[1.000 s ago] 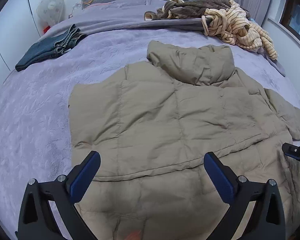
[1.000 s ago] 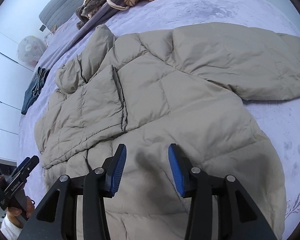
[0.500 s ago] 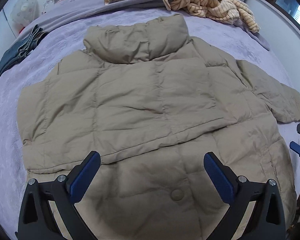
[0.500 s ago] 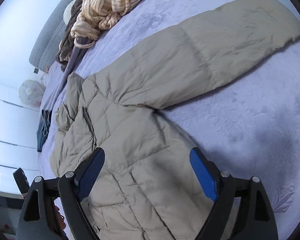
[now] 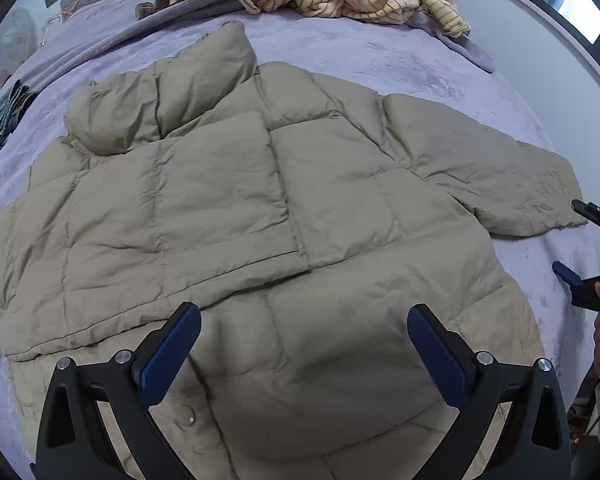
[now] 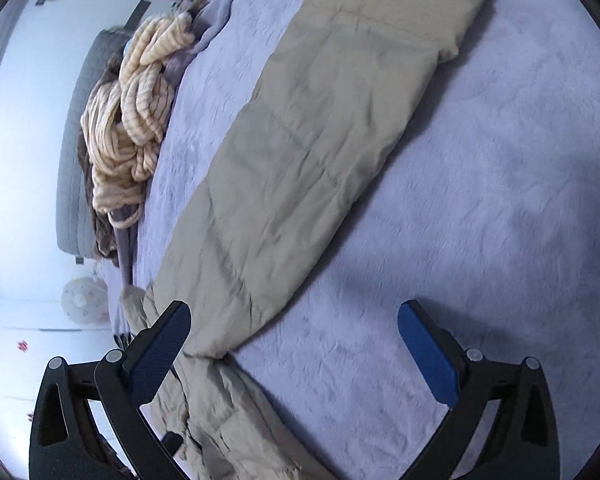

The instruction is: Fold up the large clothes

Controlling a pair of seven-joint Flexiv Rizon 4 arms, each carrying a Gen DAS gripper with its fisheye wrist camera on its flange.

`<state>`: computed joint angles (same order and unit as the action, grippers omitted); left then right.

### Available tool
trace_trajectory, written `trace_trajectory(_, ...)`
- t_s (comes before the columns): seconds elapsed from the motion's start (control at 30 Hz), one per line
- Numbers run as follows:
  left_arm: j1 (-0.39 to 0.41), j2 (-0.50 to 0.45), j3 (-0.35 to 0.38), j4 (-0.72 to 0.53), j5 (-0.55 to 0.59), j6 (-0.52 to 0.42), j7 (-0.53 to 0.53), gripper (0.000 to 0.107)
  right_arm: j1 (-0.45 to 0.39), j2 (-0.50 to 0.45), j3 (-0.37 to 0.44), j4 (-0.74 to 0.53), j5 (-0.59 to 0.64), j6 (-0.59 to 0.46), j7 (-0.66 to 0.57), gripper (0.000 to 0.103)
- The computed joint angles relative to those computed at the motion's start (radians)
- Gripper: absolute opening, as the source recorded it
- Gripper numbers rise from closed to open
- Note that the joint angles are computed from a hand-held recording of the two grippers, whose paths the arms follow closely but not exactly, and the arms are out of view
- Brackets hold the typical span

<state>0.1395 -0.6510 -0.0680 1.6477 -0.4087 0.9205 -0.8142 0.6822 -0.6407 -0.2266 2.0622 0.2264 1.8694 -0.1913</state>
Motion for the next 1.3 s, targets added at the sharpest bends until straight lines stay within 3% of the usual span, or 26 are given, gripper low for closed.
trace_trajectory(0.4,-0.023,-0.015,-0.009,-0.013,-0.002,0.013,-0.04,0.103,-0.338,-0.221,0.286,-0.146,0.109,0.527,0.107,0.102)
trace_trajectory(0.47,-0.024,-0.017,-0.007,-0.014,-0.001,0.031,-0.046,0.103,-0.372,-0.251,0.315,-0.173,0.098,0.573,0.148,0.09)
trace_trajectory(0.53,-0.018,-0.018,-0.01,-0.016,-0.007,0.041,-0.051,0.103,-0.413,-0.277,0.35,-0.189,0.053,0.596,0.206,0.04)
trace_trajectory(0.6,-0.009,-0.02,-0.014,-0.018,-0.018,0.049,-0.054,0.103,-0.416,-0.289,0.346,-0.205,0.025,0.604,0.222,0.016)
trace_trajectory(0.63,-0.005,-0.021,-0.014,-0.019,-0.023,0.053,-0.058,0.103,-0.407,-0.284,0.333,-0.209,0.019,0.592,0.212,0.008)
trace_trajectory(0.77,0.016,-0.027,-0.014,-0.028,-0.037,0.072,-0.062,0.103,-0.374,-0.237,0.284,-0.231,-0.016,0.524,0.134,0.006)
trace_trajectory(0.97,0.049,-0.043,-0.001,-0.055,-0.037,0.086,-0.067,0.103,-0.36,-0.152,0.265,-0.308,-0.223,0.327,-0.03,0.006)
trace_trajectory(1.13,0.09,-0.059,0.009,-0.087,-0.044,0.091,-0.077,0.103,-0.342,-0.173,0.317,-0.508,-0.446,0.027,-0.141,0.006)
trace_trajectory(1.3,0.135,-0.082,0.028,-0.121,-0.044,0.102,-0.086,0.103,-0.298,-0.306,0.447,-0.824,-0.636,-0.366,-0.329,0.006)
